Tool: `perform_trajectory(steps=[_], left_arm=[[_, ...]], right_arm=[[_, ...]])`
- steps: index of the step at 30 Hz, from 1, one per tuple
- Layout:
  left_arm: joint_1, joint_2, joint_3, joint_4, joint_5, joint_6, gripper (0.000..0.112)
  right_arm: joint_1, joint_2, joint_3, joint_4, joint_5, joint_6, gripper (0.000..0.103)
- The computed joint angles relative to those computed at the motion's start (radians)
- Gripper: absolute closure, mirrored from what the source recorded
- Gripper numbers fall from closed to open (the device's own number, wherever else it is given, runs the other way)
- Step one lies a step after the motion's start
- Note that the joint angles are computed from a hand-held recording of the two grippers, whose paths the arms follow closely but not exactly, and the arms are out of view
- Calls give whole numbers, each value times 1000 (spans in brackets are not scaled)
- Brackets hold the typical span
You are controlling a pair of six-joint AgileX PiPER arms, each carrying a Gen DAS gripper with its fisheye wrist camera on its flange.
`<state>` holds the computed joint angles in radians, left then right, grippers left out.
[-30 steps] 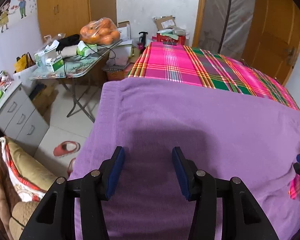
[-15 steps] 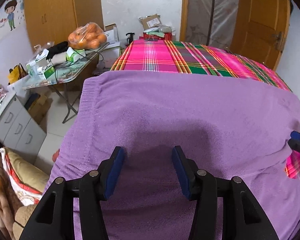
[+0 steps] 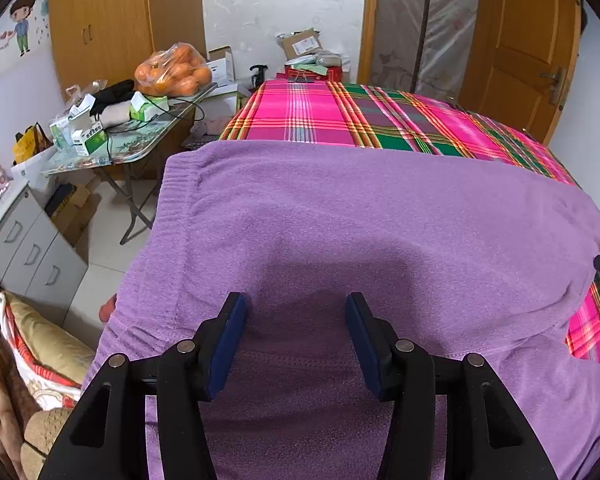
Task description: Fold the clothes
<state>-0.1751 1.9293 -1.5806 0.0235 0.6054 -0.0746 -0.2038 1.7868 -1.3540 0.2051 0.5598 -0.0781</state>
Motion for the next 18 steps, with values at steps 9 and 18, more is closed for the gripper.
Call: perform_trajectory(steps=[9,18], left_arm=[[2,0,-1,-9,-1,6,58],[6,-3,3,-26,-4,16,58]], right_arm=[[104,131,-225,-207,64,167,72],[76,161,-288,-213,109,231,72]])
